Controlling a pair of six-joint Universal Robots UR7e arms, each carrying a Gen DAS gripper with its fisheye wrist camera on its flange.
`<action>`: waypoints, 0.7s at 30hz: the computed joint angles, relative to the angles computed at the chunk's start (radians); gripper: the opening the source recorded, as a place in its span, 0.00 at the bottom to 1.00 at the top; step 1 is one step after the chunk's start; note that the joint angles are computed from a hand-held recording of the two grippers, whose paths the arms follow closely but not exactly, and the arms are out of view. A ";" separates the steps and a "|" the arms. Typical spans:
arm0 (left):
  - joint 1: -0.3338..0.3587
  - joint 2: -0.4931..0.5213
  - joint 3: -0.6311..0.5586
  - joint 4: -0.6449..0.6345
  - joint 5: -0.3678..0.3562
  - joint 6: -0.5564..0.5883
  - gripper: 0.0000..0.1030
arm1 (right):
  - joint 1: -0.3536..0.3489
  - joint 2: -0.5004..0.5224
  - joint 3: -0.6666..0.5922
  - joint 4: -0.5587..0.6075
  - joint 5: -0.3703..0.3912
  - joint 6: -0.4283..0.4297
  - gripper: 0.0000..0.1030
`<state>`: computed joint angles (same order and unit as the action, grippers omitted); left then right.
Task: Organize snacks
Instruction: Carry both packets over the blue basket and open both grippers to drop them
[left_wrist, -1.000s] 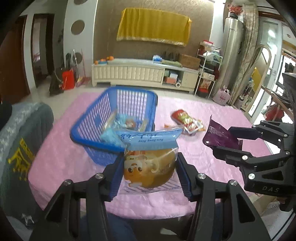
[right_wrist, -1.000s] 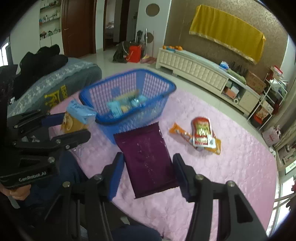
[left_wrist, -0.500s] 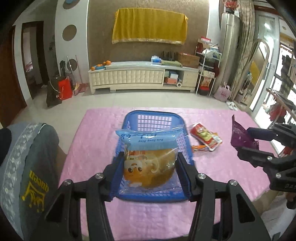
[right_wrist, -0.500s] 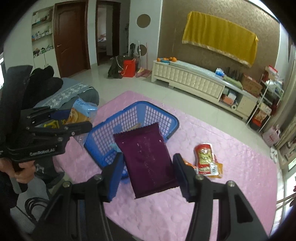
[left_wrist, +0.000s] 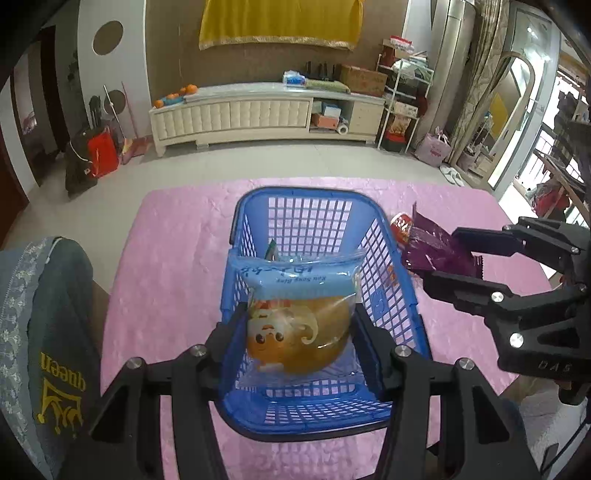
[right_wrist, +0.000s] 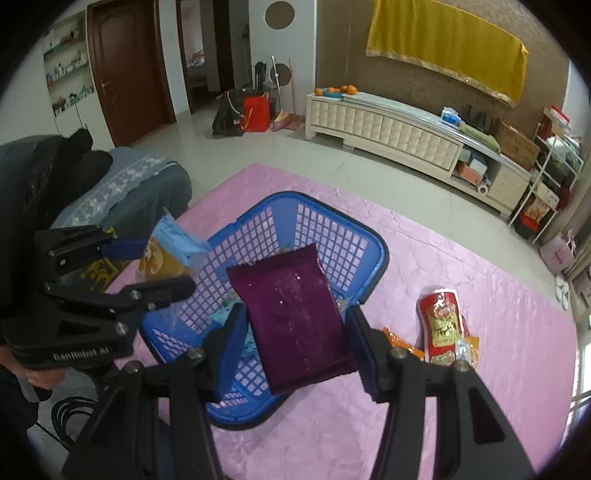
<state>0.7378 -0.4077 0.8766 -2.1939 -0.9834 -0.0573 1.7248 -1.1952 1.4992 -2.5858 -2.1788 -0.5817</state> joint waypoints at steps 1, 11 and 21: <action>0.002 0.006 -0.009 0.008 0.002 -0.002 0.50 | 0.001 0.010 -0.006 0.000 -0.009 -0.002 0.57; 0.033 0.114 -0.225 0.161 -0.062 -0.014 0.50 | -0.010 0.097 -0.122 0.015 -0.046 0.041 0.57; 0.046 0.167 -0.293 0.245 -0.169 -0.043 0.52 | -0.027 0.089 -0.124 0.035 -0.059 0.081 0.57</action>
